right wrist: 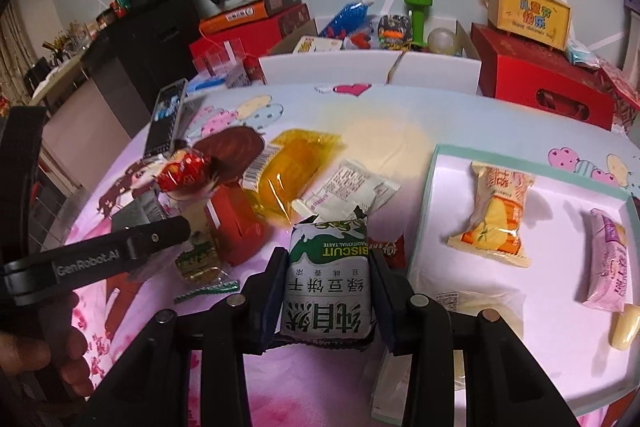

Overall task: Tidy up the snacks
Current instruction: 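Grasp the green pack with left tool while right tool grasps the white-green biscuit box, then carry the green pack and biscuit box into the tray and open both tools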

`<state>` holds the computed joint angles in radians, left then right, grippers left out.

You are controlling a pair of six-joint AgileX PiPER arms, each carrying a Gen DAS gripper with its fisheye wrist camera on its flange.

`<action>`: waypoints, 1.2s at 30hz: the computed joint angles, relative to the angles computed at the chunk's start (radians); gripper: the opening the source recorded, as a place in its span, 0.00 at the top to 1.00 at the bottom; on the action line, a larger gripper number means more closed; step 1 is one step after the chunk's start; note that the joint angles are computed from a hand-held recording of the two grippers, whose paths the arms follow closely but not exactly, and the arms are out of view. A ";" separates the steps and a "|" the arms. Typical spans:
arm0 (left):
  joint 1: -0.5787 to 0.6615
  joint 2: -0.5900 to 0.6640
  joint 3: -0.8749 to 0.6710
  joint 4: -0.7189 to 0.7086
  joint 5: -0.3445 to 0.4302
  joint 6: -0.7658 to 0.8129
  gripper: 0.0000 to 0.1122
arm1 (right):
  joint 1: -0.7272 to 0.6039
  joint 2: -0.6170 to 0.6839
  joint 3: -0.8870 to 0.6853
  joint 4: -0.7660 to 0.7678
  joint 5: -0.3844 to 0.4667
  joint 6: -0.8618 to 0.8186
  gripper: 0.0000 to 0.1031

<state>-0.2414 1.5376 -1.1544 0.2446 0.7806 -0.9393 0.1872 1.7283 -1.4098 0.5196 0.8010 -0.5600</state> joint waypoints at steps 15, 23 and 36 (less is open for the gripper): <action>-0.116 0.057 -0.173 0.100 0.045 0.011 0.36 | -0.199 0.021 -0.093 0.005 0.027 0.054 0.59; -0.208 0.172 -0.355 0.046 0.030 0.147 0.36 | -0.348 0.072 -0.193 0.004 0.060 0.114 0.59; -0.322 0.517 -0.848 -0.056 0.168 0.426 0.36 | -0.424 0.163 -0.302 -0.013 0.086 0.146 0.59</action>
